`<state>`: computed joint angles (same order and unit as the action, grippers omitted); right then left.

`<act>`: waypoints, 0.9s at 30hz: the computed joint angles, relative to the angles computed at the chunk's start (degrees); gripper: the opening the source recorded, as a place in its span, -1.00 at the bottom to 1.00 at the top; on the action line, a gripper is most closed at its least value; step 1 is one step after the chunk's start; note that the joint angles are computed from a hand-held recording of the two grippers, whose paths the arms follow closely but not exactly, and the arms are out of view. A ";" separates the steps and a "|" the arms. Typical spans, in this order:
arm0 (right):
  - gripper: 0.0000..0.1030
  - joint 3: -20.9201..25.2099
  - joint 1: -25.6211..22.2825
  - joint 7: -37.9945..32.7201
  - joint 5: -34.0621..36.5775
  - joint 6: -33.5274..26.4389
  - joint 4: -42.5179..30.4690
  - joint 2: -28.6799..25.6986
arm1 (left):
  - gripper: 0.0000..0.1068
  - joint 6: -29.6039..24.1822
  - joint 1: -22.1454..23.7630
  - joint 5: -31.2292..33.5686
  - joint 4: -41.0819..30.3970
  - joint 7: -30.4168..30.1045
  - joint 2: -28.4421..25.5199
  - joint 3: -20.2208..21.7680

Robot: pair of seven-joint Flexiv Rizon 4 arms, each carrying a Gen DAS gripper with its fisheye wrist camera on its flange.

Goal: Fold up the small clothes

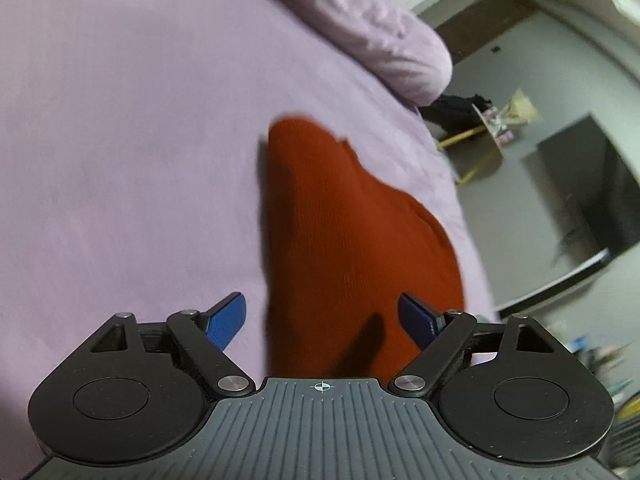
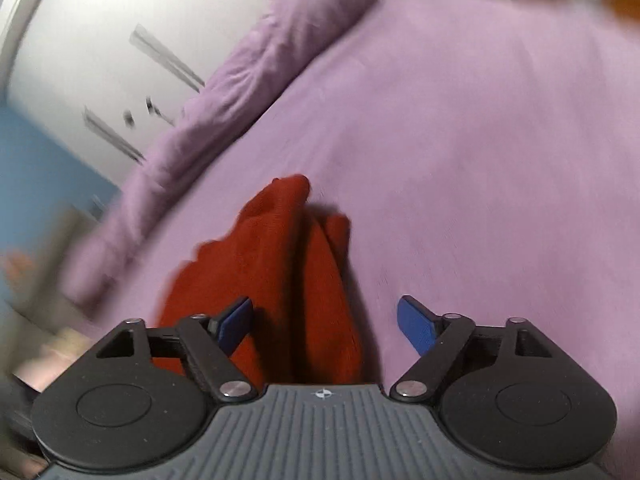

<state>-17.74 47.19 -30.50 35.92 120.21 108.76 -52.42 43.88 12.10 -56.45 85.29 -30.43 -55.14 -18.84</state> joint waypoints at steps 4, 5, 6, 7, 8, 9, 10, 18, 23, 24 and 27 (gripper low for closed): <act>0.35 14.61 -14.76 2.62 -11.32 6.99 0.78 1.07 | 0.60 -1.91 -1.69 2.24 -3.60 -3.38 -2.68 0.34; 0.30 17.81 -18.36 3.47 -15.30 8.21 0.24 0.40 | 0.59 -2.44 -2.30 3.28 -4.79 -4.37 -3.28 0.58; 0.25 20.40 -21.40 4.54 -18.95 9.33 -0.57 -0.58 | 0.59 -2.01 -2.77 3.80 -5.13 -4.82 -3.47 0.65; 0.19 21.91 -23.35 5.39 -21.95 9.27 -1.47 -1.44 | 0.53 -1.76 -3.28 4.48 -5.79 -5.40 -3.81 0.75; 0.04 22.43 -24.04 6.06 -23.48 8.99 -2.54 -2.33 | 0.41 -1.23 -3.66 5.04 -6.13 -5.74 -4.04 0.82; -0.05 22.64 -24.39 6.89 -24.27 8.79 -3.96 -3.29 | 0.32 -0.76 -4.17 5.81 -6.78 -6.68 -4.33 1.12; -0.19 22.99 -24.73 7.89 -24.65 9.07 -5.08 -4.28 | 0.17 -0.44 -4.23 6.10 -7.12 -7.51 -4.48 1.08; -0.36 21.10 -20.39 10.08 -21.01 9.74 -7.78 -3.70 | -0.03 0.07 -0.57 4.53 -1.05 0.61 2.46 -1.49; -0.37 25.38 -21.12 11.95 -26.85 11.14 -7.60 -3.13 | 0.00 -4.15 1.18 6.39 2.87 1.06 8.80 3.90; -0.37 26.58 -21.59 12.84 -28.62 11.44 -7.54 -3.34 | 0.01 -3.92 1.09 6.94 3.67 0.22 9.57 5.29; -0.37 27.82 -21.05 14.92 -32.50 9.01 -8.13 -3.74 | 0.11 -1.23 0.25 9.62 5.59 -1.66 10.22 8.75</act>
<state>10.08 26.14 -15.58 3.42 129.22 100.64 -56.16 42.64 12.35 -46.83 90.87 -32.08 -44.92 -10.09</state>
